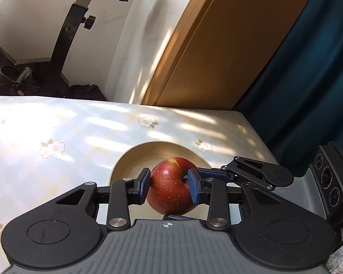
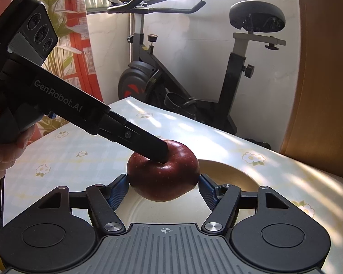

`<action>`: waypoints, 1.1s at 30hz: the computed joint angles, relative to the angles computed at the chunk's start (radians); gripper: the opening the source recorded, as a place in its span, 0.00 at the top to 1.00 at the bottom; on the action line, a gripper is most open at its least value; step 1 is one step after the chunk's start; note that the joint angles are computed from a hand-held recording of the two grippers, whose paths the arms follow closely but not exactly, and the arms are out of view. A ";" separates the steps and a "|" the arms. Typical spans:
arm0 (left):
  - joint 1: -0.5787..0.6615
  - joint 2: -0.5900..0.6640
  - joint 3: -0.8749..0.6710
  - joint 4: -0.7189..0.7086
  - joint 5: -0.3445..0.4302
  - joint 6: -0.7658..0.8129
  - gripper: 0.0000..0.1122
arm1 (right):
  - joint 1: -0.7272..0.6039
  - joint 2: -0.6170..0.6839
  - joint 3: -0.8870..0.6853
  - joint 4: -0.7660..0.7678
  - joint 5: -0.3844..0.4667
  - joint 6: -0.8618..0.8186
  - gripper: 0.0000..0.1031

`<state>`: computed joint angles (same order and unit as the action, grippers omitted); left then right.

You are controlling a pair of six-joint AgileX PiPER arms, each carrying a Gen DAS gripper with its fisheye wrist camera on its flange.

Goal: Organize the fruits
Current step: 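Carry the red apple over the beige plate and open the left gripper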

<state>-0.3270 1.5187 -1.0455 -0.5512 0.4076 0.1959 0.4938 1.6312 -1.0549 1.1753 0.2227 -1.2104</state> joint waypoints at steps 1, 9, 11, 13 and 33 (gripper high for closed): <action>0.003 0.010 -0.004 0.003 -0.003 -0.001 0.66 | -0.007 0.019 -0.014 0.009 0.009 -0.014 0.38; 0.049 0.078 -0.021 -0.097 -0.015 0.091 0.66 | -0.027 0.125 -0.087 0.068 0.034 -0.103 0.38; 0.052 0.084 -0.019 -0.096 -0.023 0.096 0.66 | -0.025 0.139 -0.097 0.067 0.031 -0.104 0.38; 0.052 0.090 -0.021 -0.085 -0.031 0.087 0.66 | -0.023 0.154 -0.111 0.061 0.029 -0.098 0.38; 0.076 0.097 -0.002 -0.116 -0.052 0.115 0.66 | -0.001 0.201 -0.155 -0.040 0.013 -0.004 0.38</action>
<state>-0.2514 1.6161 -1.0472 -0.6674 0.3554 0.3104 0.4931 1.8321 -1.2095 1.1353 0.2360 -1.2142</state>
